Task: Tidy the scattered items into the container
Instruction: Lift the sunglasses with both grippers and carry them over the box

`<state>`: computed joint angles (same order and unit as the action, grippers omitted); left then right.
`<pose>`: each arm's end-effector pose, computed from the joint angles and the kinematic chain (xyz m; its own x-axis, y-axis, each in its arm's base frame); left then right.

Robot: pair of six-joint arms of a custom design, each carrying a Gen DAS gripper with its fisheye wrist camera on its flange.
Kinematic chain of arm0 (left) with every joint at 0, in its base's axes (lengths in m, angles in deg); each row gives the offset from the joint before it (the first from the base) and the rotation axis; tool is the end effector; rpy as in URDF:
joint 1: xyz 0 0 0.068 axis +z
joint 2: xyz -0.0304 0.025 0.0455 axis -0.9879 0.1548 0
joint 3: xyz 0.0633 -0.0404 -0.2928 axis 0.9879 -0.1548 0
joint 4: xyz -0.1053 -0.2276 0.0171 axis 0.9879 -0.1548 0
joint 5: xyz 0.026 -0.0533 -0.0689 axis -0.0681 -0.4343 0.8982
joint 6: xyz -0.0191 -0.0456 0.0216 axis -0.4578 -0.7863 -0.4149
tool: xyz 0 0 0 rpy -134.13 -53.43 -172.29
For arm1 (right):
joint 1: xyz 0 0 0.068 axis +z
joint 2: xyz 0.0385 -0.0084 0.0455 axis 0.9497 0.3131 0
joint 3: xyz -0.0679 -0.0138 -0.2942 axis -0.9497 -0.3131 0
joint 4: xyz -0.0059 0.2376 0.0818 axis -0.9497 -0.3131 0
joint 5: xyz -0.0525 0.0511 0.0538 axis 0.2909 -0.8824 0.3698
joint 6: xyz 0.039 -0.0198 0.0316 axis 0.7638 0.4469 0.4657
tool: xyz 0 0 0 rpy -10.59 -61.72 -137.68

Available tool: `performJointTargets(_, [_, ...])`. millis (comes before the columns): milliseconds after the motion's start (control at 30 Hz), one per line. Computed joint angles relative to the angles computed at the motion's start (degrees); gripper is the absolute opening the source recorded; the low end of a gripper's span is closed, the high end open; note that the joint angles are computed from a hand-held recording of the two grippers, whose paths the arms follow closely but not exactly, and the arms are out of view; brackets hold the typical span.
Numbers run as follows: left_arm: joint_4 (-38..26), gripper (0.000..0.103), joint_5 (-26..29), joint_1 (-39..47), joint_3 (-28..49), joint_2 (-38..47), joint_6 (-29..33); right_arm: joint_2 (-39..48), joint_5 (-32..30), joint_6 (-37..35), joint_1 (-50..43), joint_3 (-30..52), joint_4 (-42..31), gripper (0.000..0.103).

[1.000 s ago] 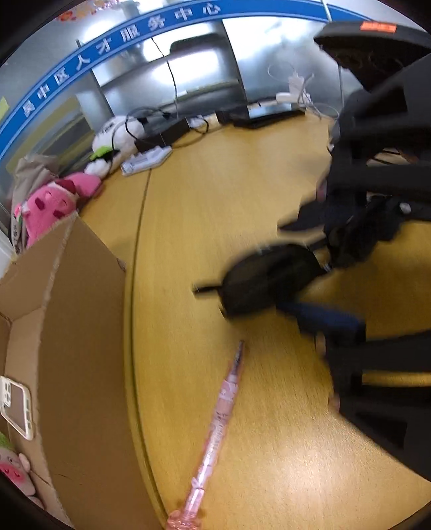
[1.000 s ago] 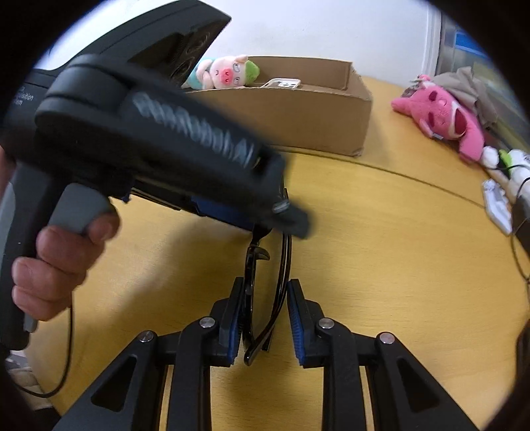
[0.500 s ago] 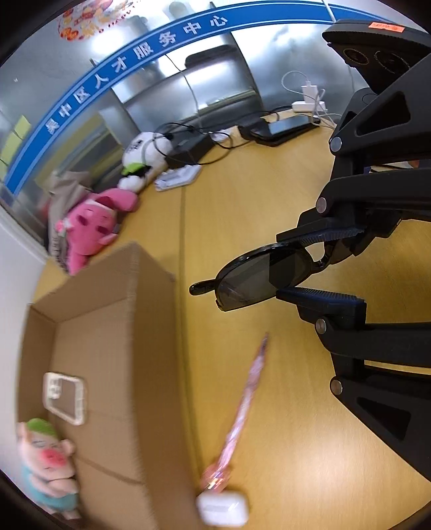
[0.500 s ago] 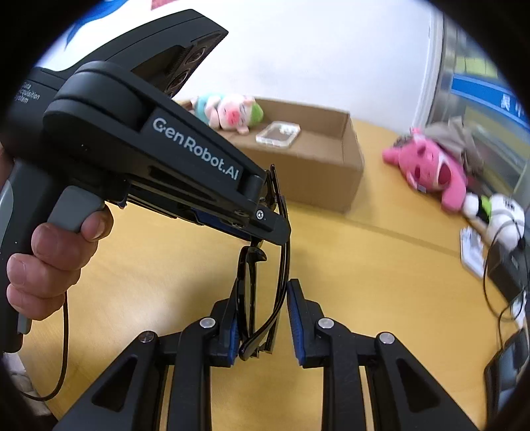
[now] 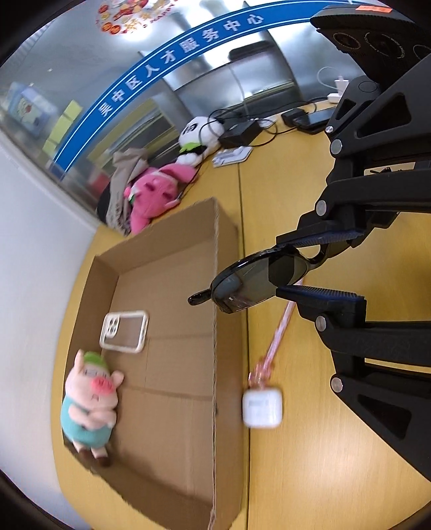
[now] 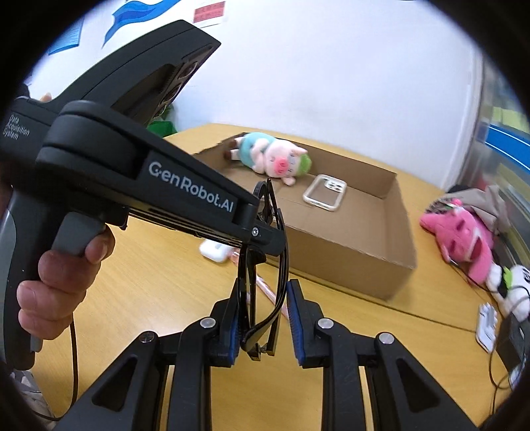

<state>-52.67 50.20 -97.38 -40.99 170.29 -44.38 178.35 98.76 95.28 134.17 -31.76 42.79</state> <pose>0.2378 -0.0885 0.1788 -0.8692 0.1426 -0.4734 0.3976 0.7709 -0.4977 0.1276 0.1961 0.1389 -0.6173 -0.2016 -0.7605 -0.2052 0.9744 -0.0918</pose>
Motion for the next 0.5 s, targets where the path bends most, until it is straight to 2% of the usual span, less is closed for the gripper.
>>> performJointTargets(233, [-3.3,0.024,1.9,5.4,1.6,-0.9,3.8,3.1,-0.3,-3.2,-0.5,4.7,0.6,0.023])
performJointTargets(500, [-2.9,0.024,2.7,6.3,0.8,-1.0,3.9,5.2,0.1,-2.9,0.1,5.9,0.6,0.023])
